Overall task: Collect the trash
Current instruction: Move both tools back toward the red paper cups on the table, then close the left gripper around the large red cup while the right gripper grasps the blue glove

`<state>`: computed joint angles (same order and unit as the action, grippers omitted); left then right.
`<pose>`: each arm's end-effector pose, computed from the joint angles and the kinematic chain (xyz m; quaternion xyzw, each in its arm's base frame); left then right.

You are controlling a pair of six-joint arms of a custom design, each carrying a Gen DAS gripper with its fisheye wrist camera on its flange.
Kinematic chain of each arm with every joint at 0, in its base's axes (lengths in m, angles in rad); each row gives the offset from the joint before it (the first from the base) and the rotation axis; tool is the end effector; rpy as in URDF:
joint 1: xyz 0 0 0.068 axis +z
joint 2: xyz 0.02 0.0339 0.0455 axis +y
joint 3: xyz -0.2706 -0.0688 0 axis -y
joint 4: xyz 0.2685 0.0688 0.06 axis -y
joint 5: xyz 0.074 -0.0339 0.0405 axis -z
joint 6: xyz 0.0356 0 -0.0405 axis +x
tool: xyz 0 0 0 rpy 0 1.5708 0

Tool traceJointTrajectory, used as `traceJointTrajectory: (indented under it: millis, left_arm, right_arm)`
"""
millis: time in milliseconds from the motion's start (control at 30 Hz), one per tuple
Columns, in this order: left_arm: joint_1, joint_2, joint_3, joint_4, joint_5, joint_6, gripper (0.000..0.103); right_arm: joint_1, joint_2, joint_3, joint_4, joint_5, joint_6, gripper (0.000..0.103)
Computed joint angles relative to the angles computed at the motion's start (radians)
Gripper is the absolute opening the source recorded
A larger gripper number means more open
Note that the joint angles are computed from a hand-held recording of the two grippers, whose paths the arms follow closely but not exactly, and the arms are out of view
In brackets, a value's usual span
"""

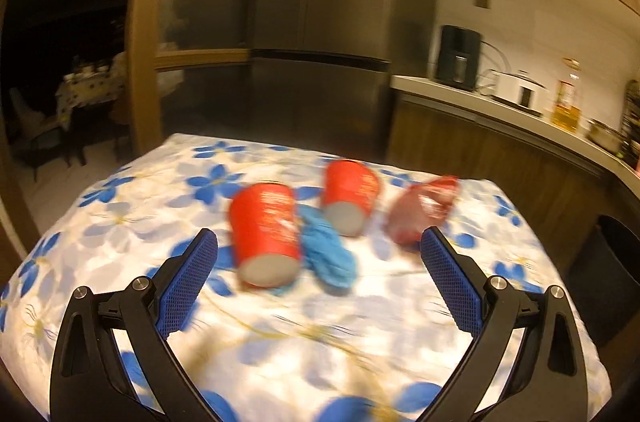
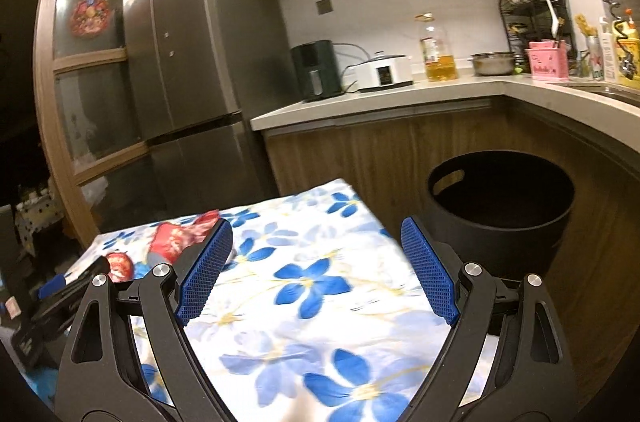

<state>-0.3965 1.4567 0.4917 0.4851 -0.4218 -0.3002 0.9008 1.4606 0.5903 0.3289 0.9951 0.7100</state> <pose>0.2693 -0.0970 0.1466 -0.0682 0.8402 -0.0050 0.5379 0.2030 0.2081 0.1677 0.1610 0.7838 0.0241 0.5993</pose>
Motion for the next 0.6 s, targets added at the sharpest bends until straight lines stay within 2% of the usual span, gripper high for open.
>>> traceJointTrajectory:
  millis: [267,433,600]
  left_arm:
    - [0.169,0.156,0.107,-0.012,0.126,0.008,0.097]
    - [0.226,0.241,0.190,-0.059,0.219,-0.007,0.097]
    - [0.242,0.304,0.261,-0.105,0.251,-0.008,0.093]
  right_arm:
    - [0.009,0.132,0.103,0.031,-0.049,-0.027,0.085]
    - [0.007,0.205,0.165,0.050,-0.082,-0.049,0.085]
    - [-0.001,0.266,0.222,0.065,-0.117,-0.076,0.085]
